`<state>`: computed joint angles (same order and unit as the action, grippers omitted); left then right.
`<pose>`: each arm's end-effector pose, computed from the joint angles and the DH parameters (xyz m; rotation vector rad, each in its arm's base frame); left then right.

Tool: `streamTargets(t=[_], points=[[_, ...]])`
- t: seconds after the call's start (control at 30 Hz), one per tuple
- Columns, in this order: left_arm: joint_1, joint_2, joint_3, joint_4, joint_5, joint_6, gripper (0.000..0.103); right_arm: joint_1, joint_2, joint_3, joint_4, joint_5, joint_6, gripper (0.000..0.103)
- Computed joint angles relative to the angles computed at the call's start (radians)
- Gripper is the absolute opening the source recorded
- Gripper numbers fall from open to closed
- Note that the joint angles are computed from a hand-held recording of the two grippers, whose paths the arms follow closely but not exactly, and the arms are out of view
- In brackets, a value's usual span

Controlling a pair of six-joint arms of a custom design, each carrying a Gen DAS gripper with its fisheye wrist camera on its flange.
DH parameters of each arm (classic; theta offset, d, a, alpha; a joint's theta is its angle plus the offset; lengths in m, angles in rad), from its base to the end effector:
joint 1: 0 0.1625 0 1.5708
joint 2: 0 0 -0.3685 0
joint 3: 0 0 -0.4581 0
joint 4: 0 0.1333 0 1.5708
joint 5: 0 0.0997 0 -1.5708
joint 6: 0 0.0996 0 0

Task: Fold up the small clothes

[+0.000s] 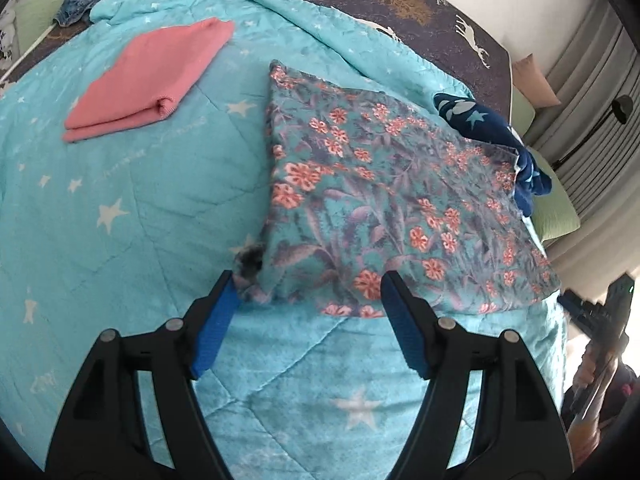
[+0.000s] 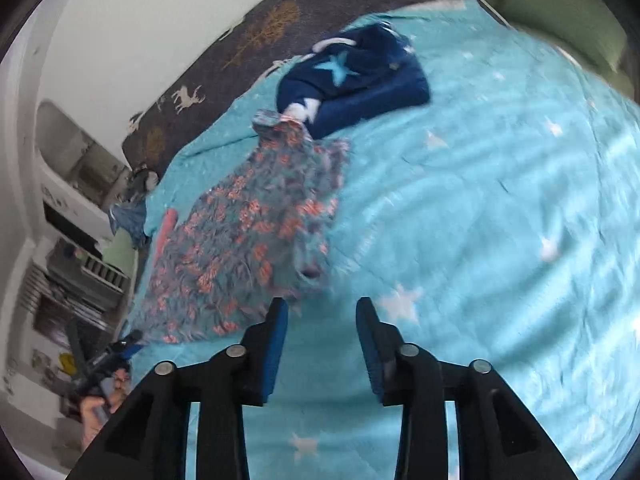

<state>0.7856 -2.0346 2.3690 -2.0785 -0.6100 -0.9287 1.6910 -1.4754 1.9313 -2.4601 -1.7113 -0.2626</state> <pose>-0.1137 -0.4178 0.3027 -0.2820 2.3996 -1.0880 0.1878 -0.5598 0.2800 0.5089 -2.8631 0.6239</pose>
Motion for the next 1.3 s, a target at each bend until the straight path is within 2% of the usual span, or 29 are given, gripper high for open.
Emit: streamTargets(t=[0.07,0.13,0.2,0.23,0.3,0.4,0.5,0.57,0.7,0.73,0.87,0.93,1.1,1.17,1.23,1.27,1.3], points=[[0.002,-0.001,0.0,0.016,0.002,-0.015,0.073,0.024,0.033,-0.014,-0.032,-0.03,-0.05,0.037],[0.003,-0.001,0.004,0.002,0.001,-0.013,0.073,0.041,0.074,-0.047,-0.009,-0.034,-0.093,0.044],[0.002,0.0,0.006,-0.003,0.007,-0.01,0.073,0.054,0.132,-0.087,0.018,-0.074,-0.093,0.041],[0.001,0.003,0.007,-0.007,0.009,-0.008,0.073,0.056,0.14,-0.089,0.014,-0.084,-0.085,0.005],[0.001,0.004,0.008,-0.016,0.01,-0.002,0.073,0.052,0.136,-0.075,-0.005,-0.065,-0.077,0.004],[-0.006,-0.01,0.016,-0.021,0.007,0.009,0.073,0.052,0.067,-0.011,-0.069,-0.035,-0.069,0.003],[-0.022,-0.037,0.035,-0.018,0.01,0.001,0.073,0.026,-0.005,0.027,-0.027,-0.012,0.003,0.003],[-0.027,-0.052,0.047,-0.025,0.002,0.007,0.073,0.0,-0.033,0.049,0.017,-0.03,0.031,0.003],[-0.037,-0.073,0.058,-0.003,-0.012,0.006,0.073,-0.027,-0.051,0.076,0.045,-0.02,0.036,0.008],[-0.039,-0.076,0.056,0.006,-0.015,0.008,0.073,-0.024,-0.048,0.073,0.052,-0.025,0.045,0.014],[-0.031,-0.09,0.06,-0.017,-0.037,0.022,0.073,-0.014,-0.065,0.063,0.055,-0.031,0.083,0.027],[-0.019,-0.102,0.073,-0.069,-0.07,0.033,0.073,-0.012,-0.073,0.063,0.048,-0.025,0.097,0.039],[-0.007,-0.092,0.079,-0.154,-0.126,0.086,0.073,-0.022,-0.103,0.075,0.132,0.01,0.127,0.042],[0.018,-0.086,0.087,-0.254,-0.203,0.139,0.073,-0.028,-0.12,0.09,0.183,0.049,0.121,0.042],[0.052,-0.057,0.078,-0.323,-0.252,0.162,0.063,-0.038,-0.12,0.094,0.214,0.103,0.113,0.047],[0.063,-0.04,0.07,-0.336,-0.256,0.163,0.046,-0.045,-0.097,0.082,0.229,0.137,0.119,0.049],[0.079,-0.022,0.06,-0.35,-0.261,0.163,0.021,-0.047,-0.077,0.072,0.225,0.148,0.128,0.051]])
